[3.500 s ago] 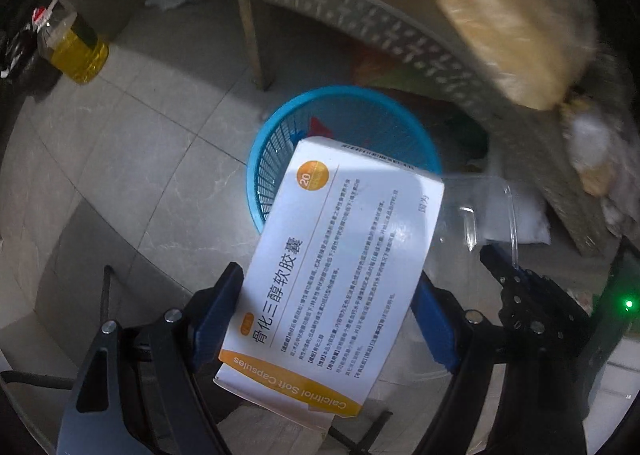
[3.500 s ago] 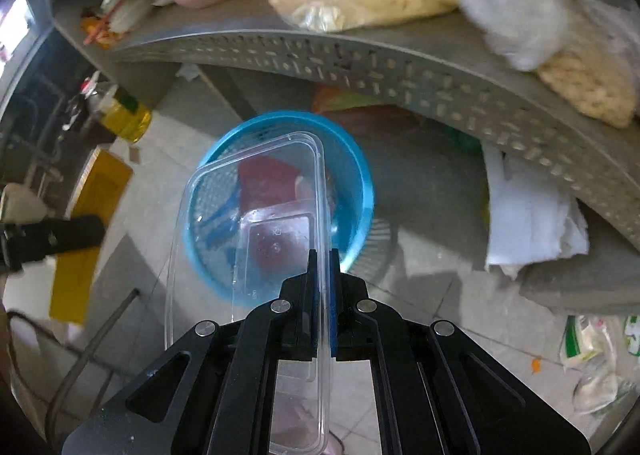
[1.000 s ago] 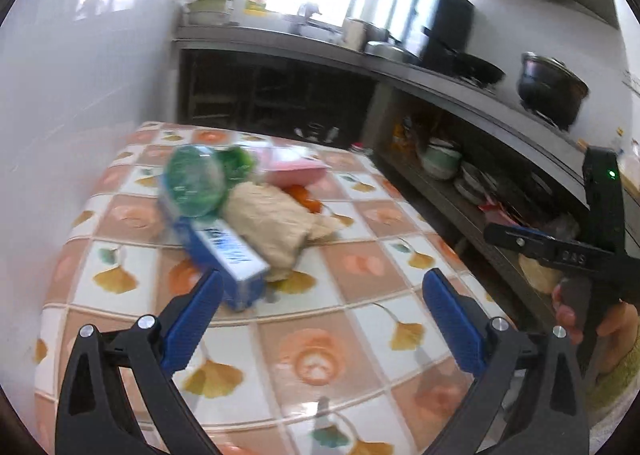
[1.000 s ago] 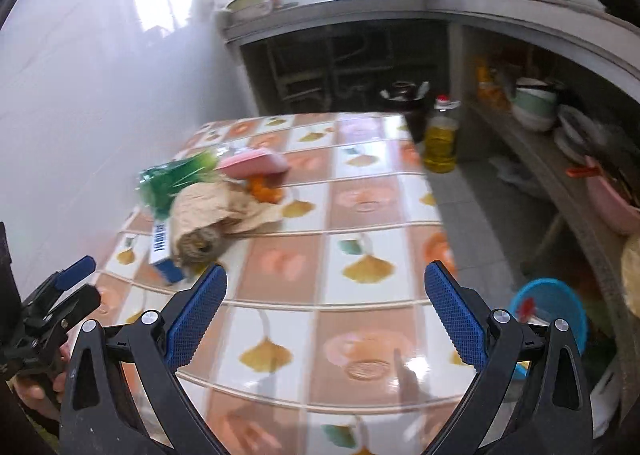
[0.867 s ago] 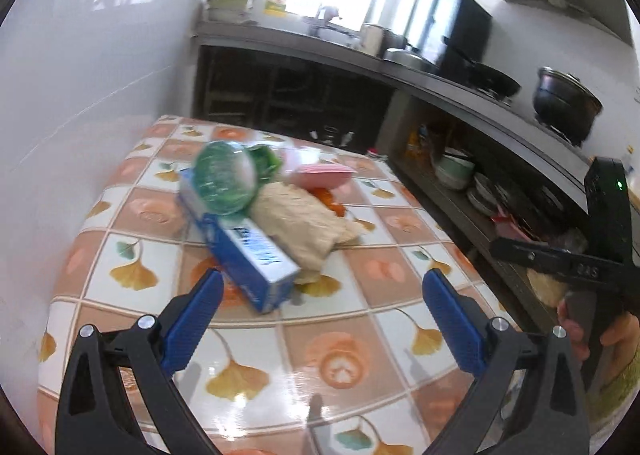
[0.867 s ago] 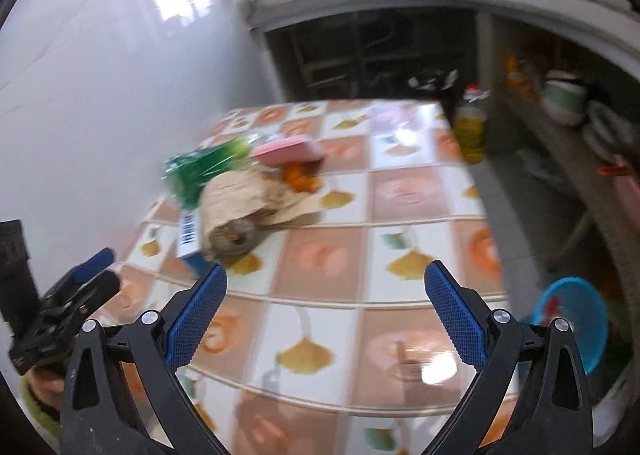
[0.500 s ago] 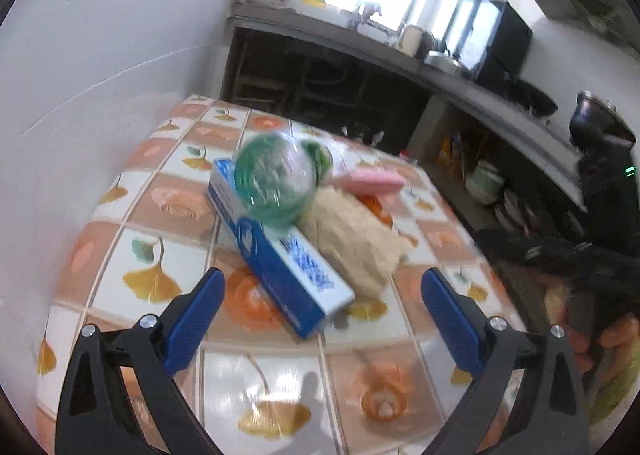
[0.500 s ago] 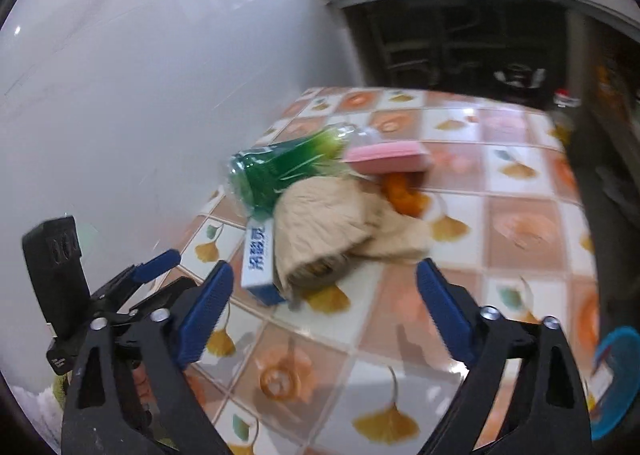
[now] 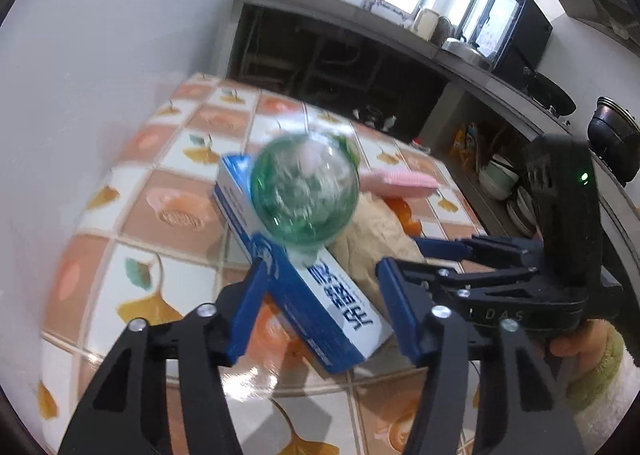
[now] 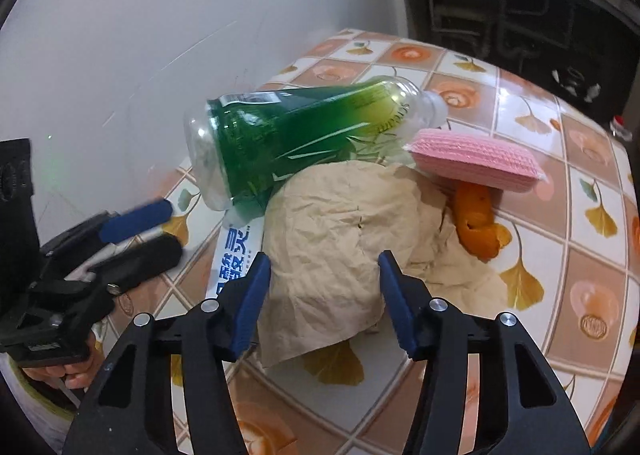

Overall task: Collect trash
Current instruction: 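Grasp the brown paper with the right gripper while the left approaches the toothpaste box, then grasp the blue toothpaste box with the left gripper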

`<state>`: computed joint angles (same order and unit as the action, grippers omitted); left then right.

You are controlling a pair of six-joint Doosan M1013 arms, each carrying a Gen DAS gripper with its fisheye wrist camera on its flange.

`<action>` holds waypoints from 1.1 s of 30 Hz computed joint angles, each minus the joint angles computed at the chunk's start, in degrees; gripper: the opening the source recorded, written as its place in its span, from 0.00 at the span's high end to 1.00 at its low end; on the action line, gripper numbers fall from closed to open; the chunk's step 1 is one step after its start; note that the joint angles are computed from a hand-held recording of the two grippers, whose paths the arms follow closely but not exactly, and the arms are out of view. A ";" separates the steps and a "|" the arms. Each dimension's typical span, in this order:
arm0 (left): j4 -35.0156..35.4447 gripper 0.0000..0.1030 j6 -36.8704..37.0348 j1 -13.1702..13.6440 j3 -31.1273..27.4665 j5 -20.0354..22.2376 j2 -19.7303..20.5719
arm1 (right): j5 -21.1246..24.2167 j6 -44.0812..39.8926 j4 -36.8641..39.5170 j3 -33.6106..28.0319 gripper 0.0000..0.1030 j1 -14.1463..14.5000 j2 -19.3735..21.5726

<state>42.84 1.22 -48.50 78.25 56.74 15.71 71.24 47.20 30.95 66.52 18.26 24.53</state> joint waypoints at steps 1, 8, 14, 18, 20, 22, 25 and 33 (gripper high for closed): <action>-0.51 0.49 0.13 0.11 0.11 -0.32 0.06 | -0.70 -0.71 -0.02 0.46 0.53 0.05 -0.41; -4.74 0.50 1.39 0.63 0.08 -1.67 0.37 | -0.23 -0.40 1.79 -0.33 0.98 -0.47 -0.69; -9.27 0.50 3.30 1.30 -1.39 -1.28 1.51 | -0.06 1.18 4.66 -0.10 1.00 -1.14 -0.63; -10.83 0.50 2.23 1.62 -1.70 -0.96 1.84 | -0.79 1.10 7.34 1.22 1.00 -2.19 -2.07; -11.36 0.50 2.04 1.78 -1.77 -0.83 1.89 | -1.18 1.12 8.49 2.10 1.00 -2.96 -3.01; -11.71 0.50 2.04 1.91 -2.00 0.09 2.04 | -1.30 1.09 9.72 2.90 1.00 -3.84 -3.82; -11.37 0.52 1.17 1.85 -1.73 0.23 1.87 | -1.12 0.89 11.45 4.16 1.00 -5.18 -4.96; -8.54 0.81 -0.49 1.00 -1.36 1.20 1.38 | -0.19 1.33 13.81 8.59 1.00 -8.67 -8.15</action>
